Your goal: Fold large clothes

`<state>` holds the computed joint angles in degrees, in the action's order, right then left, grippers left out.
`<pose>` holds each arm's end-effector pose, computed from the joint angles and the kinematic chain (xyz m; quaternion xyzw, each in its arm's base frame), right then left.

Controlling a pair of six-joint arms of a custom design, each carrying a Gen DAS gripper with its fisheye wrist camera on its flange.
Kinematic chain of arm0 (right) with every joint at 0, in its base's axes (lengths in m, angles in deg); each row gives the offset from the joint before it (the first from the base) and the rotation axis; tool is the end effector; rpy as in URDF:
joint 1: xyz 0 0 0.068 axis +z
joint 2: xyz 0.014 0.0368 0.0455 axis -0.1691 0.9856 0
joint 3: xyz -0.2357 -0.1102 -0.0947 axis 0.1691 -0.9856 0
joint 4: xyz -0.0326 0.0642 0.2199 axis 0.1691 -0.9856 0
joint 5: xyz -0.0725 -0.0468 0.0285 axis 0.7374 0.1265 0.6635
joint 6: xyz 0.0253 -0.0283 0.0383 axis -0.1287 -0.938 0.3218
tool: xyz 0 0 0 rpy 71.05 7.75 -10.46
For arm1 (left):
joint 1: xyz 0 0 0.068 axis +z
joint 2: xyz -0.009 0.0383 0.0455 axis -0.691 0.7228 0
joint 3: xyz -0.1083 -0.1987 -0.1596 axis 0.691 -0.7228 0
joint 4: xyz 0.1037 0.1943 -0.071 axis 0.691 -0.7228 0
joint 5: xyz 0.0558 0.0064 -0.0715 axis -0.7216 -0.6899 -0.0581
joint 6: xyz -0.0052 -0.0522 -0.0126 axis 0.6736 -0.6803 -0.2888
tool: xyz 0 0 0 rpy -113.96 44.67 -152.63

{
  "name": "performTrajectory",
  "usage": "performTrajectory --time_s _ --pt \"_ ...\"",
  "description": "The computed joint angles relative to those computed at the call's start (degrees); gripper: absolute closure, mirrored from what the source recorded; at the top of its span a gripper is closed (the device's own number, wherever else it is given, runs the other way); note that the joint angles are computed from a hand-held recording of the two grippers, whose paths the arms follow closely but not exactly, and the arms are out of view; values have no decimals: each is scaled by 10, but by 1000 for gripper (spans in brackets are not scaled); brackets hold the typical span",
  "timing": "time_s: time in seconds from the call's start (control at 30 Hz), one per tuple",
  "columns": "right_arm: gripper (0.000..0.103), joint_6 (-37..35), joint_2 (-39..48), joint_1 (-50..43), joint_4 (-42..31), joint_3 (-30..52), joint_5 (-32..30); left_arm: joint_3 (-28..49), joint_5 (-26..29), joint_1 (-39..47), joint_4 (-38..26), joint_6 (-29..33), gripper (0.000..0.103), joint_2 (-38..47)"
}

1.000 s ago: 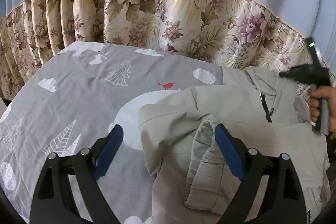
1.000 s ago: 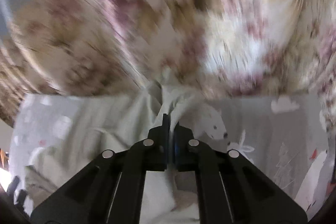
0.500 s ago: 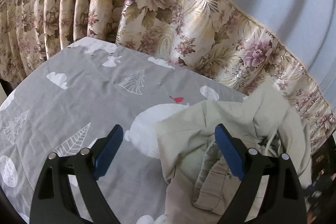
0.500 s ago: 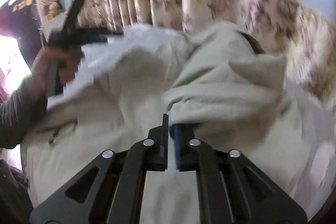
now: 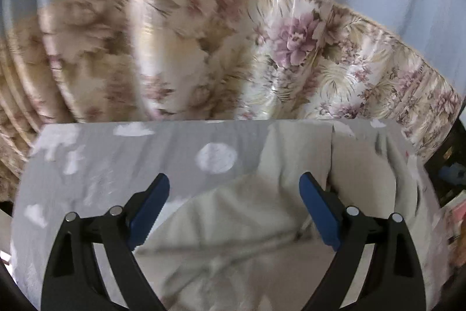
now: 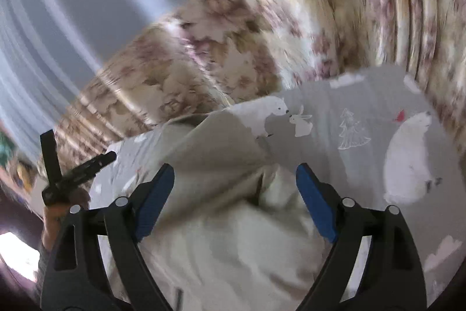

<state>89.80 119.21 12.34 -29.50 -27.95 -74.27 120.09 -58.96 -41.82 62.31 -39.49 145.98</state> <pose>0.2516 0.1086 0.1282 0.0884 0.9172 0.2562 0.2921 0.3361 0.0023 0.1278 0.0615 0.9321 -0.0981 0.3431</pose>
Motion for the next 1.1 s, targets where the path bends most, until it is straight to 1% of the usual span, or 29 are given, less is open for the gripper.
performTrajectory --time_s 0.03,0.1,0.13,0.17,0.2,0.23,0.3,0.33,0.37,0.4,0.43,0.47,0.5,0.53,0.57,0.63,0.67,0.7,0.77,0.83,0.87,0.9,0.97,1.0,1.03,1.07,1.1 --pt "17 -5 35 -11 -36 47 -9 35 -15 -13 -18 -4 12 24" --pt "17 -2 110 -11 -61 125 -42 124 -53 -41 -55 -10 12 94" --pt "17 4 143 -14 -84 165 -53 149 -59 -46 -66 -17 12 114" --pt "17 2 153 -13 -92 177 -55 191 -54 -49 -94 -31 12 145" --pt "17 0 168 -11 -93 193 -63 213 -41 -48 -112 -37 12 160" --pt "15 6 185 -7 -87 209 -80 254 -18 -49 -141 -44 12 190" --pt "13 15 208 2 -97 238 -88 280 -17 -57 -153 -51 12 210" --pt "13 12 228 10 -118 271 -83 304 -12 -65 -168 -56 12 228" --pt "18 11 242 13 -135 290 -83 328 -6 -70 -191 -60 12 245" --pt "27 10 258 16 -157 313 -81 342 -4 -73 -205 -65 12 256" --pt "59 1 281 22 -191 346 -77 359 -8 -79 -223 -73 14 271" --pt "87 -7 290 29 -206 360 -63 363 -13 -82 -231 -77 27 277" --pt "93 -15 293 33 -213 366 -47 365 -14 -85 -234 -79 44 281" --pt "96 -22 289 41 -215 366 -24 365 -12 -86 -235 -79 78 283" --pt "97 -25 283 45 -209 361 -10 352 -18 -88 -223 -80 92 276" --pt "98 -35 245 57 -168 323 39 304 -16 -86 -182 -74 100 243" --pt "98 -45 214 64 -128 289 62 275 -8 -80 -161 -71 101 218" --pt "98 -62 181 72 -76 253 79 236 14 -68 -134 -72 101 183" --pt "98 -102 105 98 9 176 133 180 48 -49 -102 -72 101 126" --pt "98 -143 34 118 98 99 134 83 87 -23 -51 -49 101 36" --pt "98 -165 -2 130 135 60 133 27 111 -6 -26 -34 101 -13" --pt "98 -186 -38 146 156 27 134 -24 142 15 -6 -20 101 -56" --pt "96 -222 -92 185 197 -37 133 -114 185 54 8 28 101 -128" --pt "94 -237 -111 212 214 -73 116 -153 215 82 8 55 100 -154" --pt "88 -246 -115 232 222 -91 106 -196 245 119 -1 94 98 -174" --pt "81 -260 -115 270 225 -109 117 -228 276 161 -23 148 98 -179" --pt "76 -277 -113 313 226 -125 135 -248 295 191 -32 184 98 -177"
